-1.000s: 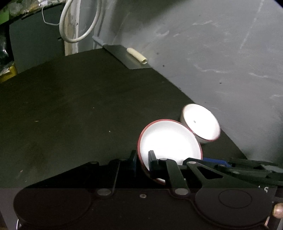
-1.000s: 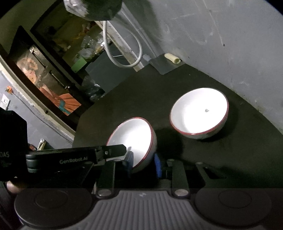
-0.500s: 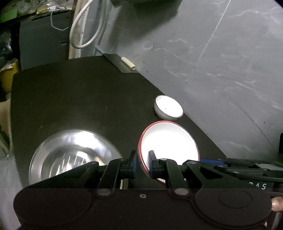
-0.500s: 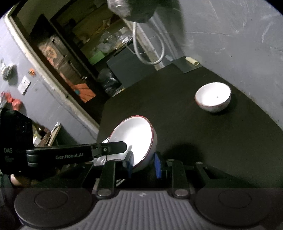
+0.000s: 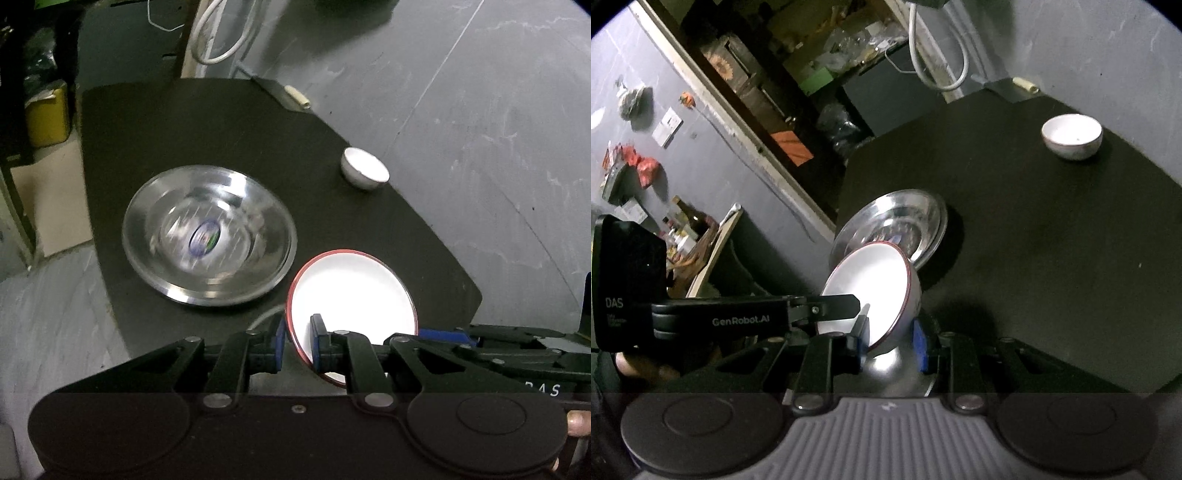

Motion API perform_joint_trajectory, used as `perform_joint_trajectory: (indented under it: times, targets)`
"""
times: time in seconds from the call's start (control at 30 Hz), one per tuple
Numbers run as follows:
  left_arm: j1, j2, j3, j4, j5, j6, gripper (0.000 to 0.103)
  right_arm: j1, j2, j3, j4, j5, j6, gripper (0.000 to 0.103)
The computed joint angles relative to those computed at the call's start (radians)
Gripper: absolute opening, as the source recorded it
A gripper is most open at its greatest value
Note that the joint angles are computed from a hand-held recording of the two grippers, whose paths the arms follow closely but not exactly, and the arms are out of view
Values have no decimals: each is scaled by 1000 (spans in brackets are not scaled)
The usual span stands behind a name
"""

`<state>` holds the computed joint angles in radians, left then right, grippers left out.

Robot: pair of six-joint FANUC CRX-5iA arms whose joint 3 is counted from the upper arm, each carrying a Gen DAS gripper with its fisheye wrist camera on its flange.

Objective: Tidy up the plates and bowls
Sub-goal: 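Lift the white bowl with the left tool and carry it over the steel bowl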

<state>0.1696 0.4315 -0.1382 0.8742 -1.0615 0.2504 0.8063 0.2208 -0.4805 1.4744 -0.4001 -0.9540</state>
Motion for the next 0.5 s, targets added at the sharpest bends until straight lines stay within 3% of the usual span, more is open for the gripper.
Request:
perform_joint_trajectory:
  times: [0.5]
  targets:
    - [26, -20, -27, -62, -11, 17, 15, 83, 32, 60, -253, -43, 184, 29]
